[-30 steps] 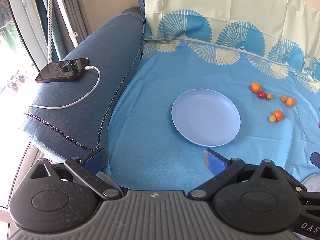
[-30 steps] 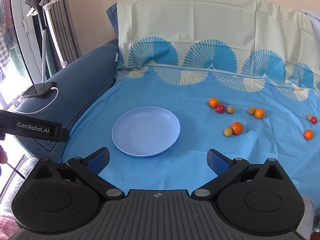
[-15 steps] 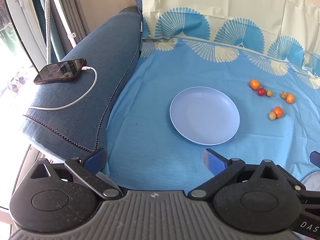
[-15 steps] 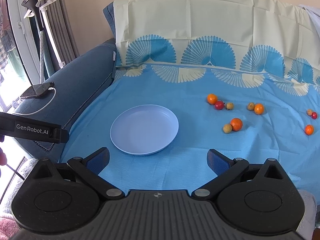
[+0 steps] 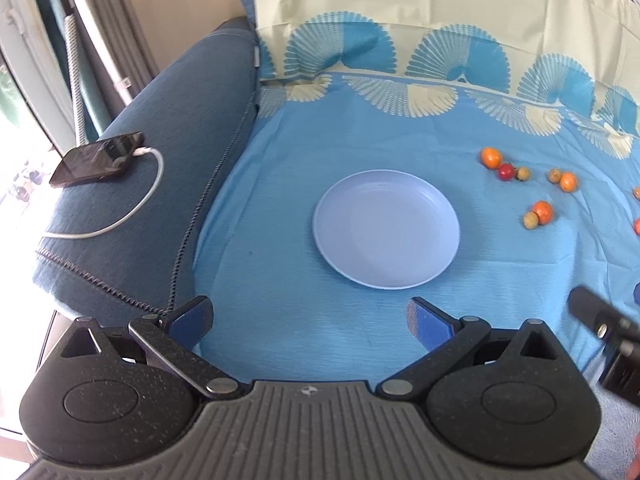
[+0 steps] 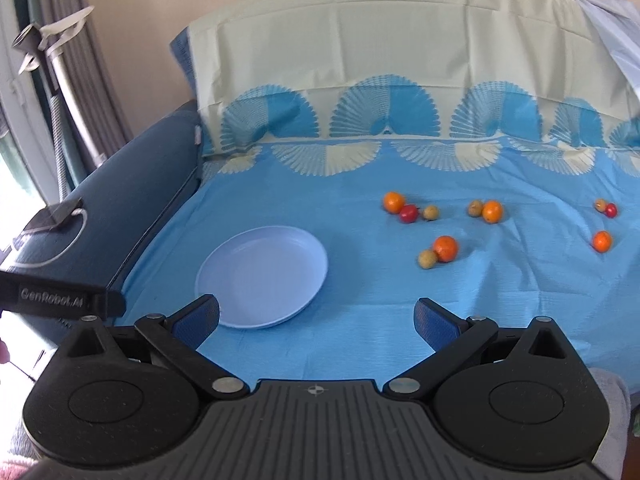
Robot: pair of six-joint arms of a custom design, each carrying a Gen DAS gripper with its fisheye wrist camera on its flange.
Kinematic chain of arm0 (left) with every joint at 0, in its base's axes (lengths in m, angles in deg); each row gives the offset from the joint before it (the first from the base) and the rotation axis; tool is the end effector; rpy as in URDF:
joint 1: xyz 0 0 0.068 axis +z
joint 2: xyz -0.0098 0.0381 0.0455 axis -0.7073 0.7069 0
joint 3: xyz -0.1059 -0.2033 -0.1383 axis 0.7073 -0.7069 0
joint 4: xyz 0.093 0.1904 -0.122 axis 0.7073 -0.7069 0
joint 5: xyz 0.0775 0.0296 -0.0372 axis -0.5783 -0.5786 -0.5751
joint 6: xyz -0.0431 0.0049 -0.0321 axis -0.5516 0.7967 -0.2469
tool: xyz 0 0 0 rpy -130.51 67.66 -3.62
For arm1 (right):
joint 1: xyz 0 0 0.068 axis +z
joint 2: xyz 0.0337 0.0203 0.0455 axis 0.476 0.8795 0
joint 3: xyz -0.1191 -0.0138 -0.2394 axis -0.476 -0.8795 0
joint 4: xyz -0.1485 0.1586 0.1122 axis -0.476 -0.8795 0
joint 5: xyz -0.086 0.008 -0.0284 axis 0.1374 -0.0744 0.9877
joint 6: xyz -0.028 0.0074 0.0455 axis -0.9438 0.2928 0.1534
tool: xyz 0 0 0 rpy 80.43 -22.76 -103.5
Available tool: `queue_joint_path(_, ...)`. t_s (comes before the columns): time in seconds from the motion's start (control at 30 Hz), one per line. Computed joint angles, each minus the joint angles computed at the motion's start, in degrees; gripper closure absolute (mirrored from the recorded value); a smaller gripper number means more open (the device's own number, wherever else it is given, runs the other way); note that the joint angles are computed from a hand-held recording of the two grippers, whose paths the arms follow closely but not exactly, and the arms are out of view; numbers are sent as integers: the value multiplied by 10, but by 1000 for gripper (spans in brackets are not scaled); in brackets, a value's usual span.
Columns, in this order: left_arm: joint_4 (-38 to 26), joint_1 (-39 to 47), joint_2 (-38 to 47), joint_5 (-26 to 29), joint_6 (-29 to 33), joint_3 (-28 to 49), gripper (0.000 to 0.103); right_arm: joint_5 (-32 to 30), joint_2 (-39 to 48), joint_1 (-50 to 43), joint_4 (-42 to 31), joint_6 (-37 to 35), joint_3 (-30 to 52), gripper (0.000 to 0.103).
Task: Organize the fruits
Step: 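Grasp a yellow fruit with the left tool while the right tool grasps a mandarin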
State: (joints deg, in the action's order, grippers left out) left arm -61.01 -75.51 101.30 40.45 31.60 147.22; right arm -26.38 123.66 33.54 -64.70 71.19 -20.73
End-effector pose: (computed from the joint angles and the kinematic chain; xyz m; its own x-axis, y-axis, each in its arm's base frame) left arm 0.1733 -0.0802 0.3162 -0.7999 -0.1530 -0.5802 -0.3013 0.9386 0.1679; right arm 0.1916 0.0266 0.2898 -0.6415 0.0433 -0.7659 -0.2276 0.9427 0.2440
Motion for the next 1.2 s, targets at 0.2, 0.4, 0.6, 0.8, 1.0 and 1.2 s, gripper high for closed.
queue_joint_path(0.2, 25, -39, 74, 8, 0, 38, 0, -33, 20, -112, 1, -27, -3, 0)
queue_joint_path(0.4, 93, -51, 178, 68, 35, 100, 0, -65, 94, -239, 18, -49, 21, 0)
queue_joint_path(0.6, 161, -41, 342, 138, 78, 209, 0, -59, 242, -346, 71, -58, 90, 0)
queue_joint_path(0.8, 191, -16, 538, 177, 129, 365, 0, -7, 445, -374, 174, -84, 199, 1)
queue_joint_path(1.0, 145, -1, 727, 191, 179, 580, 1, 28, 684, -373, 195, -91, 400, 3)
queue_joint_path(1.2, 88, 11, 855, 210, 210, 767, 7, 39, 880, -351, 124, -104, 634, 10)
